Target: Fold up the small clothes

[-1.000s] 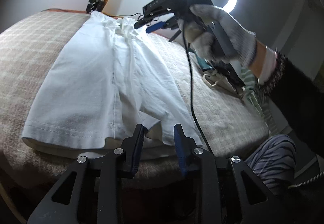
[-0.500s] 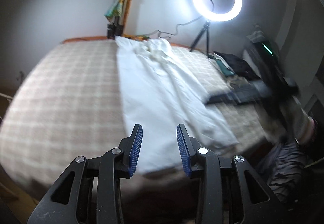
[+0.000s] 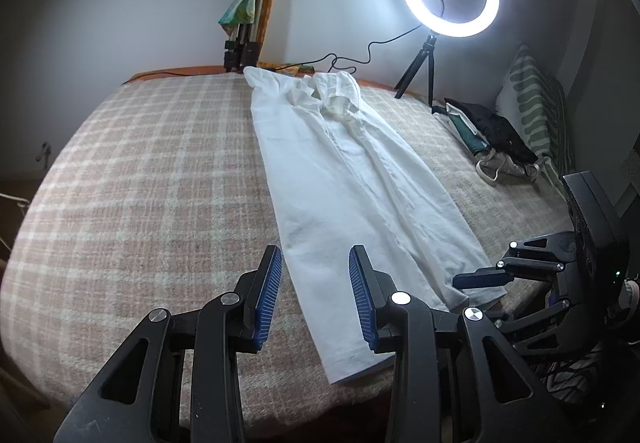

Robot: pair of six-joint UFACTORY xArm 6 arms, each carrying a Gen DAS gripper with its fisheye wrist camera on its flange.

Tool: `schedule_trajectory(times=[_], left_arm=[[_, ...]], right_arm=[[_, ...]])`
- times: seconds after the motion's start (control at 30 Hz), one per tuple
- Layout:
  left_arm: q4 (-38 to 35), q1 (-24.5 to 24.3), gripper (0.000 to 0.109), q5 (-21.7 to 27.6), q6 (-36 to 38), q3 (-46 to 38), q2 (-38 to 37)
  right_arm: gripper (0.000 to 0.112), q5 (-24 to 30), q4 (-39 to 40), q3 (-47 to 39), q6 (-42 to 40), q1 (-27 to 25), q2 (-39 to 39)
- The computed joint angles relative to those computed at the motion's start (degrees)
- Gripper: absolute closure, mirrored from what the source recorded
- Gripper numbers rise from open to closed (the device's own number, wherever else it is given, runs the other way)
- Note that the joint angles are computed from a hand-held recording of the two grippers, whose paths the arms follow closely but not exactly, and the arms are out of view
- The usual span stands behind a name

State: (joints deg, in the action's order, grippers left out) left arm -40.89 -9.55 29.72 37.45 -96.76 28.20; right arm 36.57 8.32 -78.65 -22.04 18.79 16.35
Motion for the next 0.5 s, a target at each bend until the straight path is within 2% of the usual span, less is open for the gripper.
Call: schedule_trajectory(times=[0.03, 0.17, 0.23, 0.33, 0.43, 0.5], left_arm=[[0.4, 0.0, 0.075, -0.2, -0.2, 0.1, 0.1], [0.7, 0.0, 0.075, -1.0, -0.3, 0.9, -0.3], [0.7, 0.0, 0.075, -1.2, -0.4, 1.1, -0.3], [1.3, -0.1, 0.075, -1.5, -0.7, 1.2, -0.4], [1.3, -0.4, 0.075, -1.6, -0.4, 1.1, -0.4], [0.5, -0.7, 0.075, -2.2, 0.9, 1.7, -0.8]], right_arm=[[0.081, 0.0, 0.2, -0.1, 0.0, -0.1, 0.1], [0.11, -0.4, 1.9, -0.1, -0.6, -0.5, 0.1], [0.11, 1.4, 7.2, -0.6, -4.5, -1.0, -0.2], [0.11, 1.2, 8.0, -0.1, -6.5, -0.8, -0.7], [0.109, 4.2, 9.4, -2.0, -7.9, -1.2, 0.4], [0.103, 7.5, 15.6, -4.0, -11.0, -2.4, 0.7]])
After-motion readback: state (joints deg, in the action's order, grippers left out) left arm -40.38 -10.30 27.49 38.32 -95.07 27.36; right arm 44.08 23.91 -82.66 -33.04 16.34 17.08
